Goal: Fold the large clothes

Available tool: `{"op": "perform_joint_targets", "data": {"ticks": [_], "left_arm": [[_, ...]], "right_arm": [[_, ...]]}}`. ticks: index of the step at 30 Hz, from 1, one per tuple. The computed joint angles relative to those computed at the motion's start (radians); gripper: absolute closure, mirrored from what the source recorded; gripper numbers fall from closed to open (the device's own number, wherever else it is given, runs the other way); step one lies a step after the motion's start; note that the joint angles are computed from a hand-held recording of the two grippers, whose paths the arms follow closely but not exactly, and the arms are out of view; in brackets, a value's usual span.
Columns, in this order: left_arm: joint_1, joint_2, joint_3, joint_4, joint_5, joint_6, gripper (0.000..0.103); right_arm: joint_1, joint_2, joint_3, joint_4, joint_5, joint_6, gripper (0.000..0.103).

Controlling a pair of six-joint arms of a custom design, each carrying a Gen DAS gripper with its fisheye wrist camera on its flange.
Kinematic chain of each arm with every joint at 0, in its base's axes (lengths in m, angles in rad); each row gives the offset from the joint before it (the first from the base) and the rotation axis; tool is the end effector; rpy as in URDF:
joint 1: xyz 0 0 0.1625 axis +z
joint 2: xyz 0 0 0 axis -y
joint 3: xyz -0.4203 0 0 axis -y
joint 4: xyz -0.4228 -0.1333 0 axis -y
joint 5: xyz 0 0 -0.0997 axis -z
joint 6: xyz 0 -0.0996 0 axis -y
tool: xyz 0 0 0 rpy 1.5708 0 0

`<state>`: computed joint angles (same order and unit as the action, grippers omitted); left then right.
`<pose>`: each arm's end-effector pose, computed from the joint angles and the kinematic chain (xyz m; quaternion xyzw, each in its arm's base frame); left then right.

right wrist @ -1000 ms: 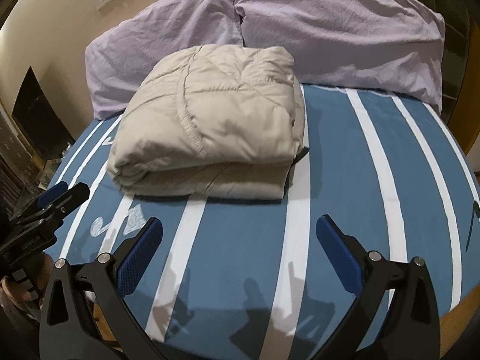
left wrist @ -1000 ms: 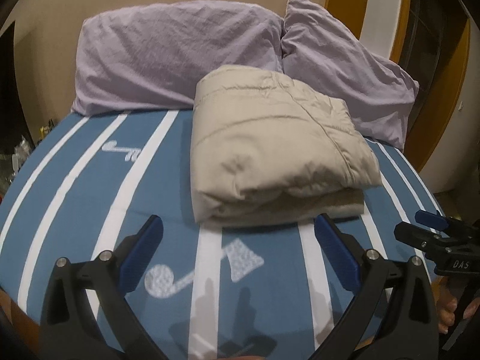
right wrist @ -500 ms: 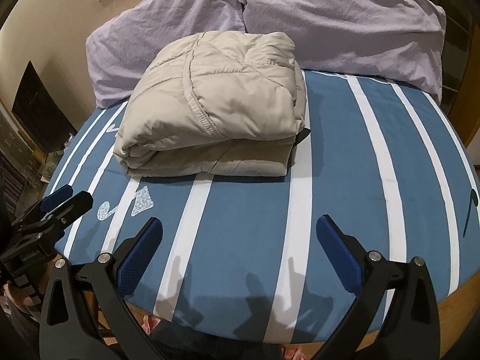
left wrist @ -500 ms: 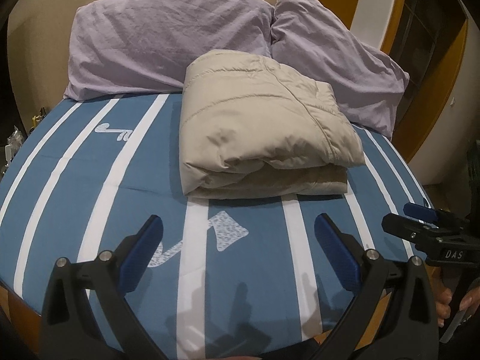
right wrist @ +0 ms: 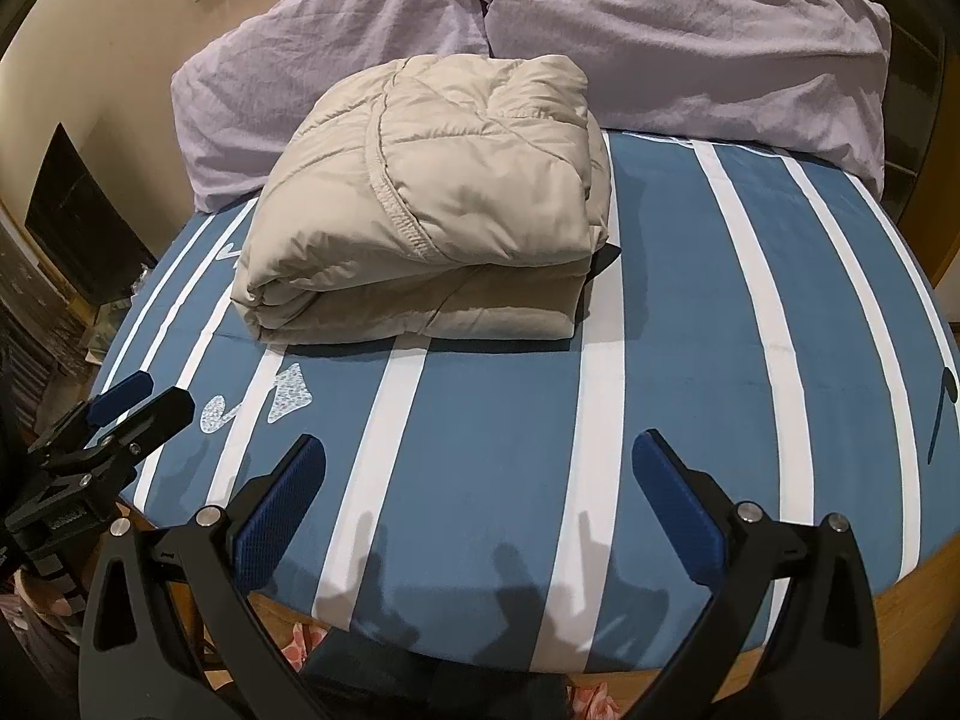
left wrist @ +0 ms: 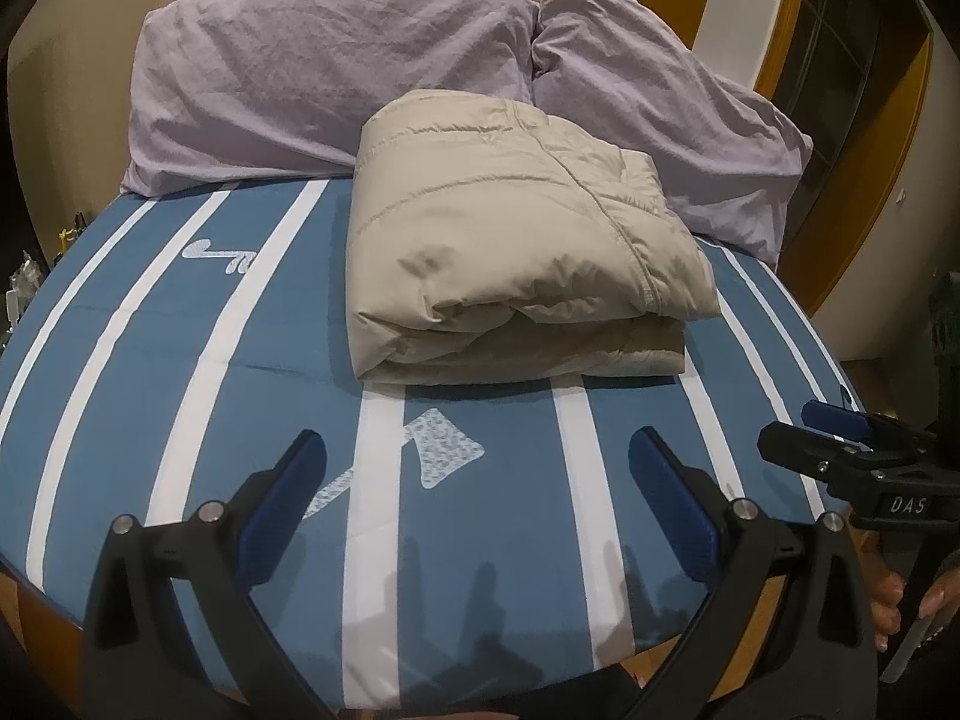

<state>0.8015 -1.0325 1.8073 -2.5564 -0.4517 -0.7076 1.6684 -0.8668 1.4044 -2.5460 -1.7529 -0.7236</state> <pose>-0.2741 -0.6035 0.2059 -0.0298 0.8441 -0.4213 0.3303 0.1895 -0.7521 0.2199 0.3699 -0.8992 0.1783 0.1510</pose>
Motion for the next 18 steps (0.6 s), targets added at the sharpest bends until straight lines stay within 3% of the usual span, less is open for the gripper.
{"op": "perform_joint_targets", "data": {"ticks": [18], "left_arm": [[-0.006,0.007,0.001,-0.036,-0.035,0.026,0.002]], "right_arm": [[-0.003,-0.012,0.013,0.001,0.006,0.001,0.001]]}}
